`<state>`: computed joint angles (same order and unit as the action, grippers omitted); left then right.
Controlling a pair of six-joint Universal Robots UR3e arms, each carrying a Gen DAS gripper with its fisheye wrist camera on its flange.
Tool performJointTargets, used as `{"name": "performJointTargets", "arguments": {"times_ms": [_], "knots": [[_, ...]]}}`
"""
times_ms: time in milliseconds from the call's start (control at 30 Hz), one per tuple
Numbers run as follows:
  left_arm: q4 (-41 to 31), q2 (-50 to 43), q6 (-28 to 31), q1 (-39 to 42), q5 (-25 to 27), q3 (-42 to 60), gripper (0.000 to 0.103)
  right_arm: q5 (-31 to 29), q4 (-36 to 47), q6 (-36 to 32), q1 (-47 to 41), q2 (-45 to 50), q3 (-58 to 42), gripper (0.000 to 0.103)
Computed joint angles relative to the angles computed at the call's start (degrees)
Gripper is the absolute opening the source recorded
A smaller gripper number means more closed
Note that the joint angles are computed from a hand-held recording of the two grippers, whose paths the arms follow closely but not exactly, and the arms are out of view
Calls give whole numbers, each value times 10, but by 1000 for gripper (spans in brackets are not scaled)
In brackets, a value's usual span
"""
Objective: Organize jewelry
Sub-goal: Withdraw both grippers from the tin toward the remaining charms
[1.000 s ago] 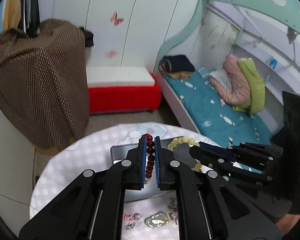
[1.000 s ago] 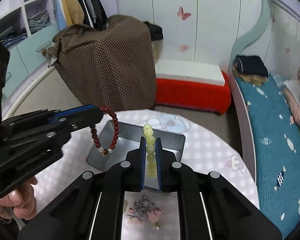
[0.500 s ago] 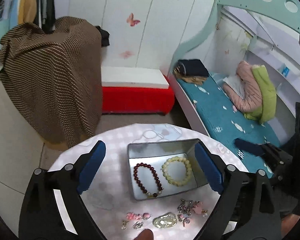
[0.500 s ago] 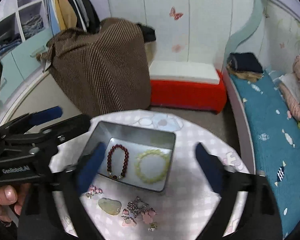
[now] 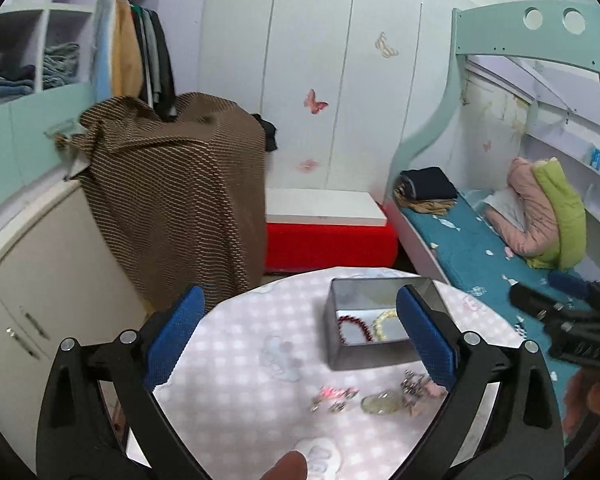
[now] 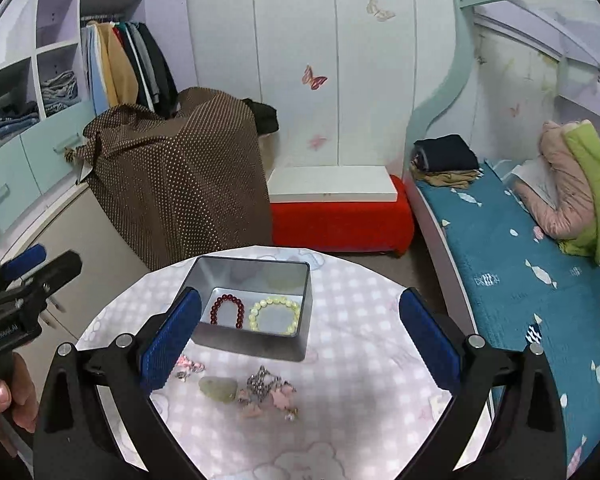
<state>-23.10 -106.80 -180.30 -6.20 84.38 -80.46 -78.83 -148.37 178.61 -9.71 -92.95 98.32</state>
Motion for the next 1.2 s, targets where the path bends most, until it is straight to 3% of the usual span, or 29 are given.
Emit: {"name": "performJointTargets", "arguments": {"times_ms": [267,467,933,1000,1200], "knots": [[59,73,7,3,25,-147,97,-12,-5,3,-5,-85,98,95],[87,92,17,10,16,-218,97,-25,2,-4,-7,-125,160,95],[79,11,34,-4,37,-202,97,-58,-15,-27,13,-46,181,95],[69,-6,35,-8,42,-184,97,-58,-18,-29,15,-32,181,92],[47,-58,41,-11,41,-138,97,-68,-14,-34,28,32,157,59]]}}
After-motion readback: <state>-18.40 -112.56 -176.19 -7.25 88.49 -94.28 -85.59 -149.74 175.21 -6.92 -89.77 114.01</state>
